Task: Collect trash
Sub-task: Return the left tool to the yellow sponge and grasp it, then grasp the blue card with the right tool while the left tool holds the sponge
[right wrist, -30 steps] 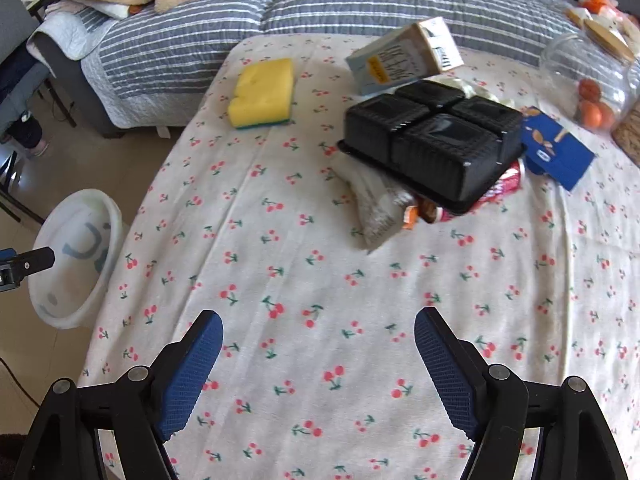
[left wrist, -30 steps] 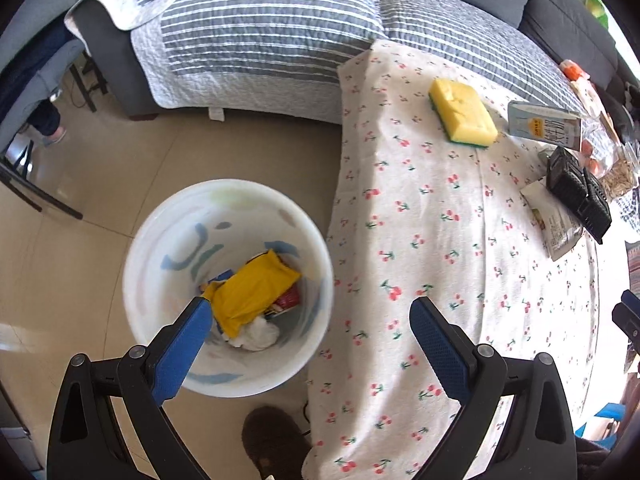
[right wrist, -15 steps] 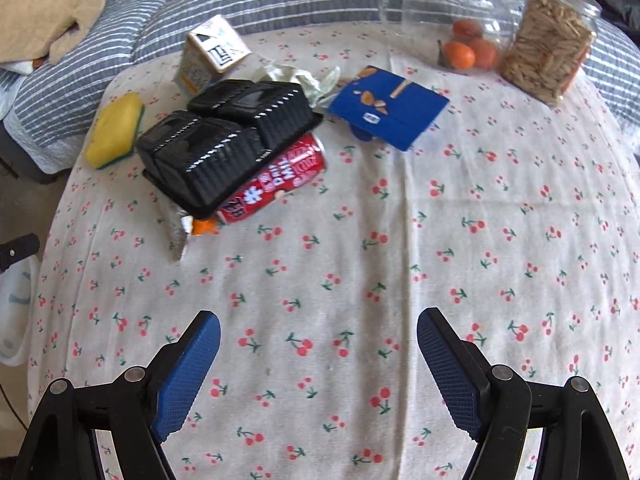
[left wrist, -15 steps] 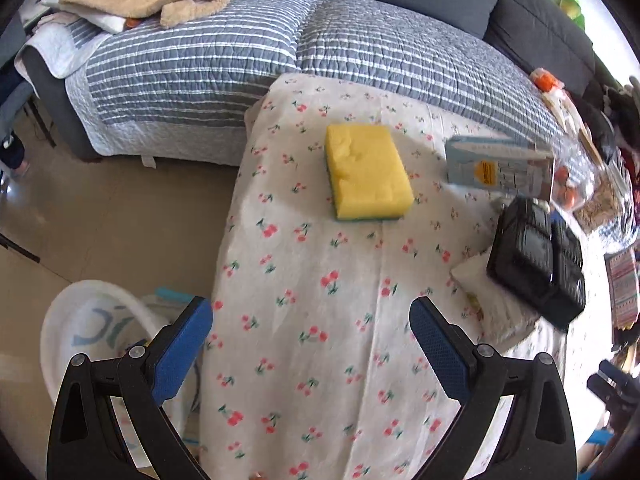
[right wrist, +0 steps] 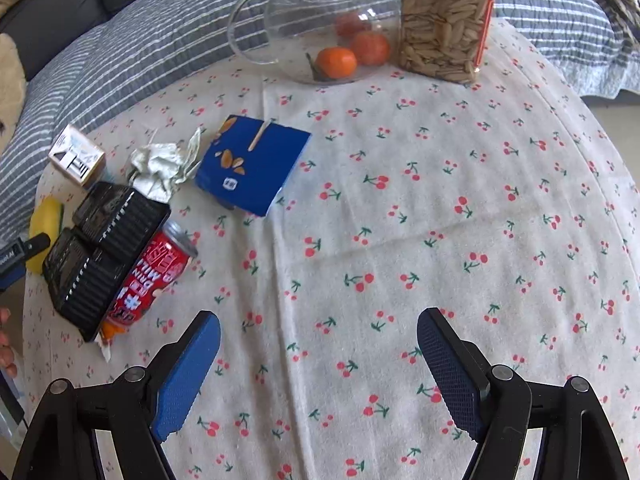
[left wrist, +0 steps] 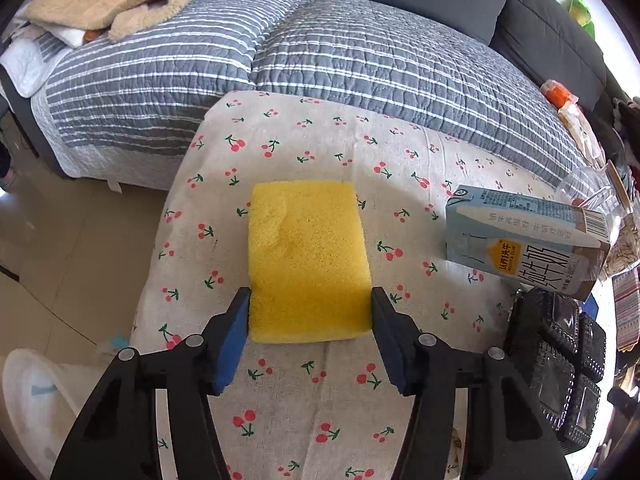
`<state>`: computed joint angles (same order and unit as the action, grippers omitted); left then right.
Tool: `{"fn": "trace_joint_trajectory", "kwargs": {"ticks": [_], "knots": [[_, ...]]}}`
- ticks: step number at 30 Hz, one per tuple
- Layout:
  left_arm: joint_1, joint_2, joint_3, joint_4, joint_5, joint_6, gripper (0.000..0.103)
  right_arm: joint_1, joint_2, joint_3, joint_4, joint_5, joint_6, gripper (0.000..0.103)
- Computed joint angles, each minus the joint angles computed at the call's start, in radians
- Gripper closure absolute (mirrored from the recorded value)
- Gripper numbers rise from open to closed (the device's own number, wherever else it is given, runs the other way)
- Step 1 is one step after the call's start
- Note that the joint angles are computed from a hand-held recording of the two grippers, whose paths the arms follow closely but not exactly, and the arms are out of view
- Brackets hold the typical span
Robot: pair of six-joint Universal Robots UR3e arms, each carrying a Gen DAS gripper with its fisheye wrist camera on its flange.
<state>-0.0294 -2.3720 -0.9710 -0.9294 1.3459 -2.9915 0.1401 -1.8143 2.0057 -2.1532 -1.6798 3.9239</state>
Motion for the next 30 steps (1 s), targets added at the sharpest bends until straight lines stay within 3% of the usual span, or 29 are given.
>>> {"fn": "trace_joint_trajectory", "kwargs": {"ticks": [5, 13, 22, 30], "knots": [[0.031, 0.038, -0.088, 0.067, -0.055, 0.011, 0.050, -0.173, 0.061, -0.020, -0.024, 0.118, -0.075, 0.018], [0.076, 0.108, -0.181, 0.058, -0.119, 0.013, 0.051, -0.241, 0.294, -0.123, -0.176, 0.200, -0.084, 0.018], [0.100, 0.117, -0.185, 0.053, -0.127, 0.025, 0.051, -0.193, 0.573, -0.366, -0.186, 0.152, -0.016, 0.018], [0.100, 0.104, -0.173, 0.036, -0.118, 0.012, 0.051, -0.139, 0.701, -0.553, -0.082, 0.053, 0.019, 0.015]]}}
